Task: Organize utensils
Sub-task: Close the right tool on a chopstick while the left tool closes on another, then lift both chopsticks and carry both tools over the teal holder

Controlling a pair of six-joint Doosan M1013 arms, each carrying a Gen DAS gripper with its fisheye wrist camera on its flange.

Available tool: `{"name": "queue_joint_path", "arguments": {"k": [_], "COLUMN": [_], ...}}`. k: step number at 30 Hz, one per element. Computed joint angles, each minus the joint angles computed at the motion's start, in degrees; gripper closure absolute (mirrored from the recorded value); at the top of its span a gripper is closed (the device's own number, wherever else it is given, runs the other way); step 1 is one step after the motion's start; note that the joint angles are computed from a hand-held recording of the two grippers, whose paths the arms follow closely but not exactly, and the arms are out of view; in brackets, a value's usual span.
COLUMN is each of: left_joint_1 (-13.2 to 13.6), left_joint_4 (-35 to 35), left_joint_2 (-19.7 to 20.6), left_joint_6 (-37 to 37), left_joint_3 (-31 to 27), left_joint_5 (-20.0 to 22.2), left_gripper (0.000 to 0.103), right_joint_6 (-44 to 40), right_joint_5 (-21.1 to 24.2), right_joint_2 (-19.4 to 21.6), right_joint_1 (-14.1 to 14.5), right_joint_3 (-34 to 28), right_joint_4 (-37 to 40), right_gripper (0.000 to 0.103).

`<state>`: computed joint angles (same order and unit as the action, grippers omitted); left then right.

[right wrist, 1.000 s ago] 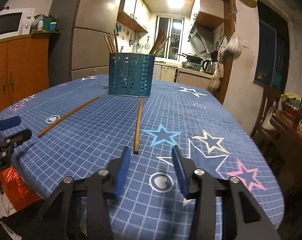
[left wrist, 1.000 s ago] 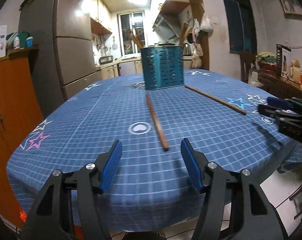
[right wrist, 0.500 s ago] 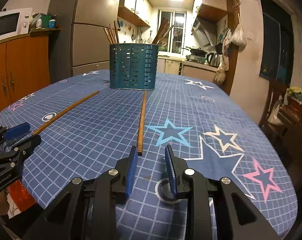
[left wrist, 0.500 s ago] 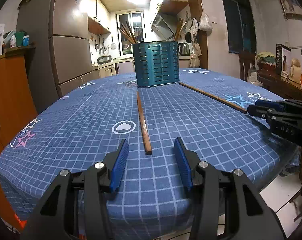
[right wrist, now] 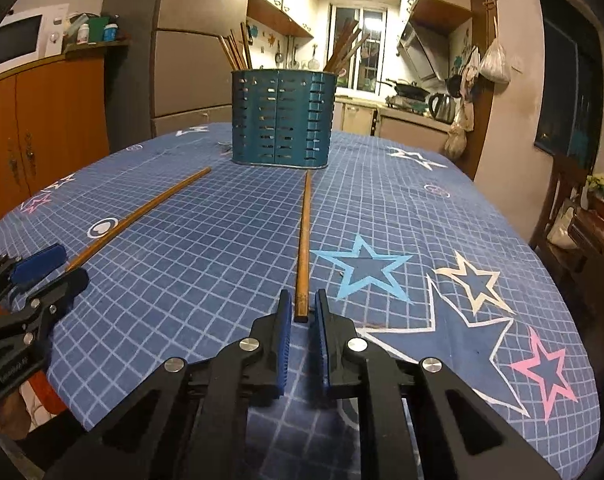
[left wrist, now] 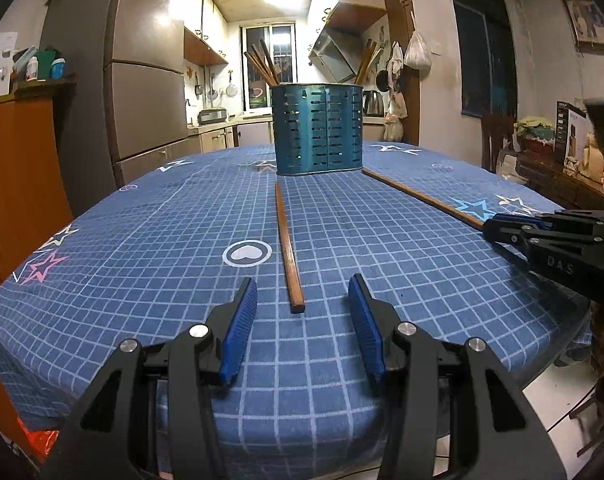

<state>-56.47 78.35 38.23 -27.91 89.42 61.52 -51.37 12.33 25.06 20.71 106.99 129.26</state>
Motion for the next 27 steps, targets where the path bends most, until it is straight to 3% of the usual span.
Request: {"name": "queue_joint_path", "arguments": {"k": [4, 5, 6, 9, 12, 23, 27], "left_joint_1": [-0.1, -0.1, -0.2, -0.2, -0.1, -0.4, -1.2], "left_joint_4": [0.7, 1.2, 1.7, 2.2, 2.3, 0.7, 1.1], "left_joint_2": [-0.1, -0.3, -0.3, -0.5, -0.8, -2.0, -3.7], "left_joint_6": [-1.3, -2.0, -2.9, -4.1, -4.8, -3.3, -2.7], "left_joint_3": [0.5, 0.8, 1.1, 1.7, 2.2, 3.1, 4.5], "left_joint_5": [-0.3, -0.7, -0.6, -0.5, -0.5, -0.6, 1.8], "left_gripper": [0.058, 0.061, 0.071, 0.086, 0.094, 0.098, 0.098], "right_joint_6": [-3.4, -1.9, -1.7, -8.1, -6.7, -5.4, -6.3], "right_joint_5": [-0.9, -0.4, 0.0, 0.8, 1.7, 4.1, 5.4], "right_joint_2": [0.2, 0.2, 0.2, 0.0, -0.3, -2.0, -4.1], "right_joint_1": [0.4, 0.3, 0.2, 0.4, 0.1, 0.1, -0.4], "right_joint_3": [-0.2, -0.1, 0.1, 1.1, 1.7, 4.6, 6.6], "right_joint_4": [3.4, 2.3, 2.4, 10.0, 10.1, 11.6, 12.7], "right_gripper": [0.090, 0.094, 0.095, 0.095, 0.095, 0.095, 0.095]}}
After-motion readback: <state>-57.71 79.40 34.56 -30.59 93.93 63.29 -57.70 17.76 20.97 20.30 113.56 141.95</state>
